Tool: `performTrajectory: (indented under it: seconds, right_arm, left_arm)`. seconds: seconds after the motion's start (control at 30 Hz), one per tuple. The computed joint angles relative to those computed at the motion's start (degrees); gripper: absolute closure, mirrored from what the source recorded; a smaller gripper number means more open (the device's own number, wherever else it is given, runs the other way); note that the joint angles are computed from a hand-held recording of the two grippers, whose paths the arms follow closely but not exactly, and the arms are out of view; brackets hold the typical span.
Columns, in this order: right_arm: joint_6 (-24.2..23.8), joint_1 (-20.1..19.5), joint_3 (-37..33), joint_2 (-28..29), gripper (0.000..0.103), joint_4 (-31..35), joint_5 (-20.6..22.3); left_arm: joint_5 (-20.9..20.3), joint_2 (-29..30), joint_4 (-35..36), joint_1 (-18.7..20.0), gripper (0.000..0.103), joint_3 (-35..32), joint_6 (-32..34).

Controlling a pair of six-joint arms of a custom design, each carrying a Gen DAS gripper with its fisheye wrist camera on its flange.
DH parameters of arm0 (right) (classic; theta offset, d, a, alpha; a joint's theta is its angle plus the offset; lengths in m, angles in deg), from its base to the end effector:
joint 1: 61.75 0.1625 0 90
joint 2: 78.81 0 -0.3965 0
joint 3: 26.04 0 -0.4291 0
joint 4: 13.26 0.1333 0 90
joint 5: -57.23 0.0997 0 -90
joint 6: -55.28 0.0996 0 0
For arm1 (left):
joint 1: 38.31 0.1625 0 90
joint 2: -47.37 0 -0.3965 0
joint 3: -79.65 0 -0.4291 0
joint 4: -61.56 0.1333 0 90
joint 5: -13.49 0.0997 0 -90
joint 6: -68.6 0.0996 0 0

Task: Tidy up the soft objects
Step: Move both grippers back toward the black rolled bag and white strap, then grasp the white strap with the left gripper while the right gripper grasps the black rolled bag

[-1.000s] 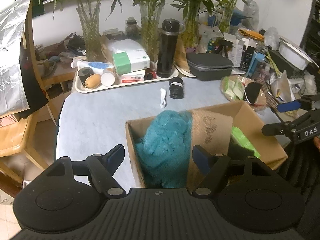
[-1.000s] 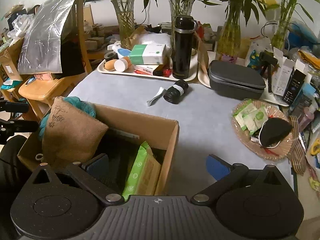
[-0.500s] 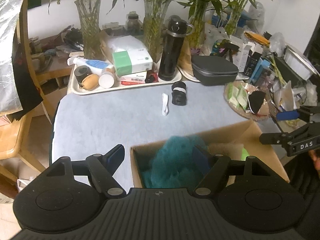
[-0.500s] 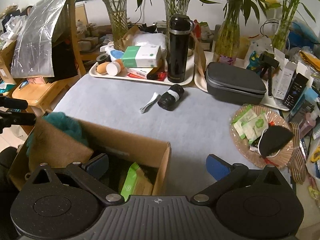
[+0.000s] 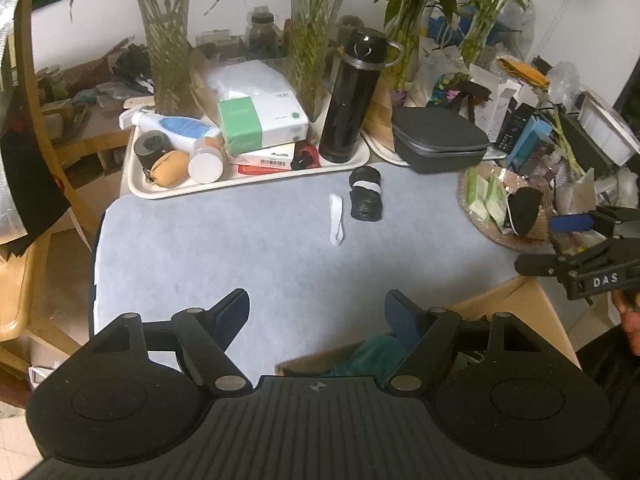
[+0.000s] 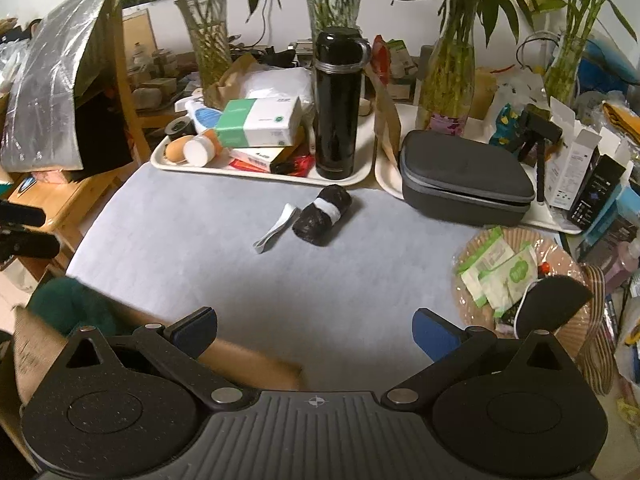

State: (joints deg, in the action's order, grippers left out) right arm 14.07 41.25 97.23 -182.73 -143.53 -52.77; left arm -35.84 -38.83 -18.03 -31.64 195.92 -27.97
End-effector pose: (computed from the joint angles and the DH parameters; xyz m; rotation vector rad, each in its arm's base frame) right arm 0.1948 -0.4025 0.3534 1.1493 -2.4380 0.3666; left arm -0.3985 -0.2462 0.2209 0.0472 2.3280 -0.8543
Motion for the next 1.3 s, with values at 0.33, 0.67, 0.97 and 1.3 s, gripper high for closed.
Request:
performTrajectory:
  seconds: [0.33, 0.67, 0.97, 1.3]
  right_arm:
    - [-0.33, -1.47, -1.30, 6.58, 0.000, -4.37, -1.50]
    - [-1.12, -3.74, -1.78, 10.65, 0.000, -7.69, -1.42]
    - [-2.33, -5.08, -2.43, 13.21, 0.000, -10.83, -0.28]
    - [-4.48, -6.18, -2.35, 15.06, 0.000, -14.46, 1.10]
  left_arm:
    - [-0.02, -0.10, -4.89, 4.49, 0.029, 0.58, 7.05]
    - [-0.33, 1.85, -8.86, 8.36, 0.029, 0.16, 14.26]
    - [-1.15, 4.53, -13.68, 13.01, 0.029, -1.10, 22.09]
    - [-1.60, 10.46, -20.14, 19.78, 0.029, -4.48, 32.20]
